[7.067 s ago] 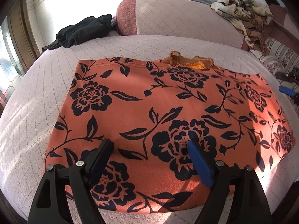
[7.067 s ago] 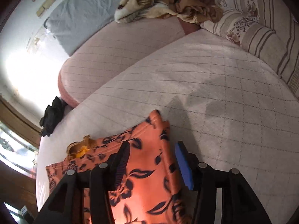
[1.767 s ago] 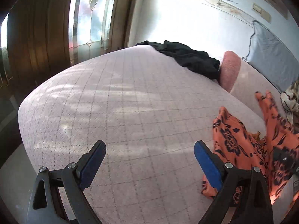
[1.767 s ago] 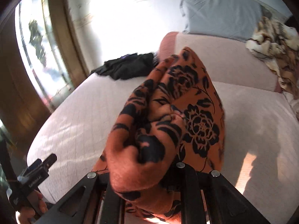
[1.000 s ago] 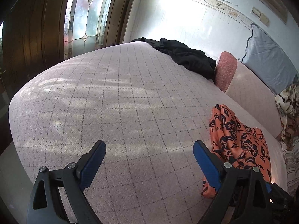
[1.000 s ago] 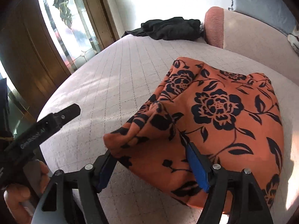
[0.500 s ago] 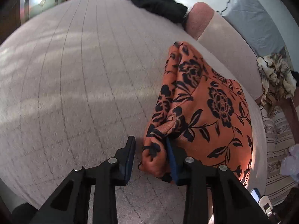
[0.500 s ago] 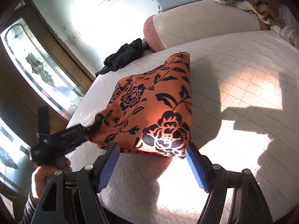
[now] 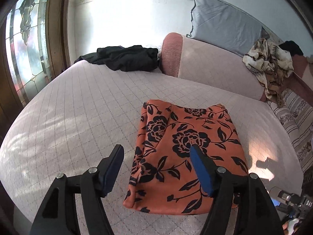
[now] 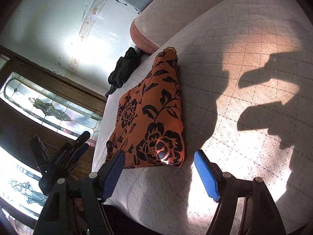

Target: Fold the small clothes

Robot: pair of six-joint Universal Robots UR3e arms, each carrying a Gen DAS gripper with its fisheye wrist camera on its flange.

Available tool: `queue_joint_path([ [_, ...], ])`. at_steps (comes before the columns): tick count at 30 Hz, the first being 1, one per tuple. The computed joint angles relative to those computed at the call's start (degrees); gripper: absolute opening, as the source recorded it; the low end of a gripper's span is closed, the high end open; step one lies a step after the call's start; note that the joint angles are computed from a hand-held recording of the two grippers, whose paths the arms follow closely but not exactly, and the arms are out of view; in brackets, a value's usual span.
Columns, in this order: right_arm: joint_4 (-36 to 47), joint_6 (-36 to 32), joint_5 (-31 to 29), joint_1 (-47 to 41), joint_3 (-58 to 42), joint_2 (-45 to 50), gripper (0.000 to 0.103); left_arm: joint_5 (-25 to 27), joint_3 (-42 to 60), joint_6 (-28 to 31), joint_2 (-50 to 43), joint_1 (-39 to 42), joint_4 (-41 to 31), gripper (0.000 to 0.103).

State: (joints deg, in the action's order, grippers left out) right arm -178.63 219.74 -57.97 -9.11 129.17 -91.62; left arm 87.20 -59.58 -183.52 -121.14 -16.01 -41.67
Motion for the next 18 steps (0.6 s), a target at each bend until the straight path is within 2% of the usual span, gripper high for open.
queue_joint_path([
  [3,3.1,-1.0,4.6,-1.1,-8.4,7.2,0.077,2.4,10.2,0.3,-8.9,-0.5,-6.4,0.071],
  [4,5.0,-1.0,4.5,-0.5,-12.5,10.4,0.077,3.4,12.8,0.5,-11.6,-0.5,-9.0,0.071],
  [5,6.5,-1.0,4.9,-0.1,-16.2,13.6,0.078,3.0,12.9,0.0,-13.0,-0.1,-10.1,0.071],
  [8,11.5,-1.0,8.2,1.3,-26.6,24.1,0.079,-1.9,5.6,-2.6,-10.9,2.4,-4.9,0.075],
  [9,15.7,-1.6,7.5,2.1,-30.3,26.7,0.076,-1.9,5.7,-2.4,-10.8,2.4,-4.9,0.075],
  [10,18.0,-2.7,6.8,3.0,-32.9,28.5,0.066,-1.4,5.3,-1.7,-10.7,2.1,-4.3,0.075],
  [11,20.5,-5.0,4.1,4.5,-35.3,28.6,0.047,-1.2,4.0,-0.6,-10.2,2.1,-3.1,0.075],
  [12,22.2,-6.6,0.6,6.2,-36.9,27.8,0.036,-1.4,3.1,0.1,-10.0,2.1,-1.8,0.075],
  [16,28.0,-9.9,-12.3,12.6,-42.6,27.3,0.033,-3.3,2.2,-1.0,-9.2,2.8,-1.9,0.075],
  [17,29.4,-10.4,-12.4,12.8,-43.3,28.8,0.036,-3.3,2.9,-1.1,-8.8,2.7,-2.9,0.073],
  [18,27.2,-8.6,-10.5,11.8,-41.6,29.1,0.044,-3.6,1.8,-0.9,-7.3,2.7,-1.6,0.071],
])
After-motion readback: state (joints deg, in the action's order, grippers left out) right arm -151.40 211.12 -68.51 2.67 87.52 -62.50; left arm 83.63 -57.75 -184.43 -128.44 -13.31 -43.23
